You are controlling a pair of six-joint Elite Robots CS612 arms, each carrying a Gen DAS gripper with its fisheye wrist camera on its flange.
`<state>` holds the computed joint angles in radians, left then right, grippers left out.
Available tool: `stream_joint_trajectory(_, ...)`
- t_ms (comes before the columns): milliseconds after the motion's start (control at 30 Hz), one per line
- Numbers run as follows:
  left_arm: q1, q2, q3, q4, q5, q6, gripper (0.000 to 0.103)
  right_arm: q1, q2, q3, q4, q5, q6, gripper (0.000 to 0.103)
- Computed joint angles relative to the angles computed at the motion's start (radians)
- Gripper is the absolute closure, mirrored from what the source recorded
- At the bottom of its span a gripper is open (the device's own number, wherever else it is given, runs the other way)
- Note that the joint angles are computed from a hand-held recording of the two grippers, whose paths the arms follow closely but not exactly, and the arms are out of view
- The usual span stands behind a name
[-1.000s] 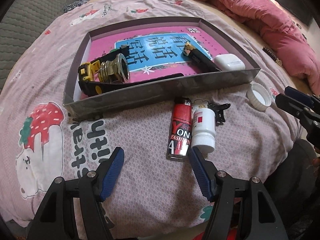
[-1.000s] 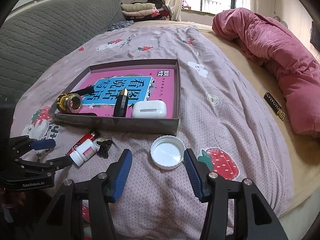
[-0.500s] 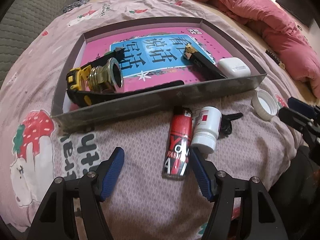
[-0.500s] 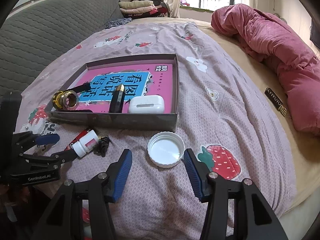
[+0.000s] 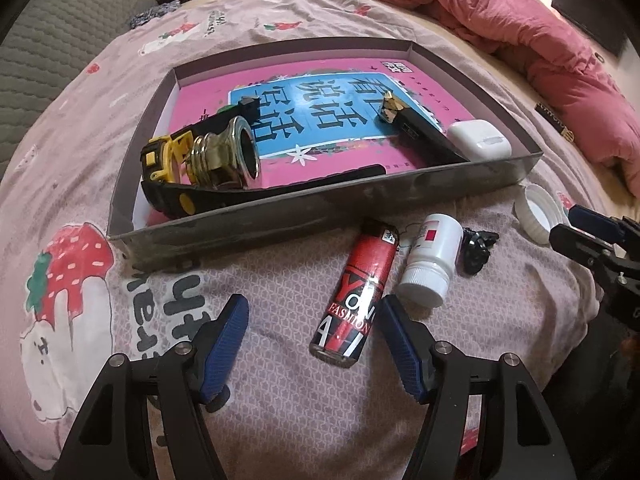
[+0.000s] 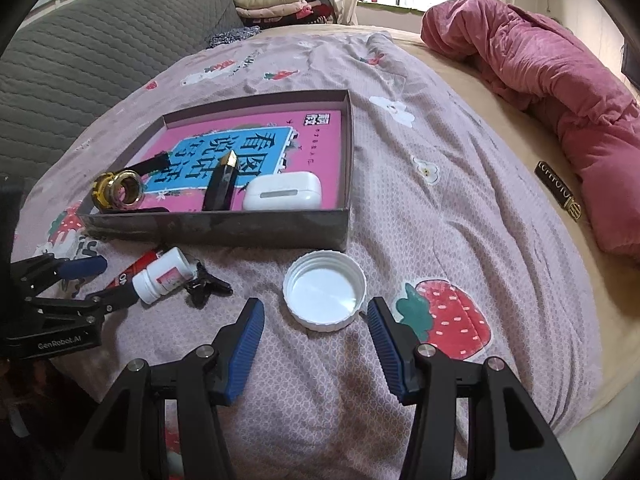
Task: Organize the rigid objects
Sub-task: 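Move right gripper to the white bottle cap while left gripper approaches the red spray can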
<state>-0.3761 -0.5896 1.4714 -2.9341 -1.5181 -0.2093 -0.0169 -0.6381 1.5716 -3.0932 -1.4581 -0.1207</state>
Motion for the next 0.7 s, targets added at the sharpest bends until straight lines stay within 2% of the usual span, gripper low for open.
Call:
stream_joint_trajectory(367,0.006,0.014,-0.02,-0.011,-0.031,-0.019,0.034,0.004,0.034,-0.038,0.015,-0.027,-0.011,0.05)
stream_joint_trajectory(700,0.002,0.024,-0.035,-0.013,-0.043,-0.007,0.045,0.001,0.049,-0.054,0.014,-0.023,-0.012,0.05)
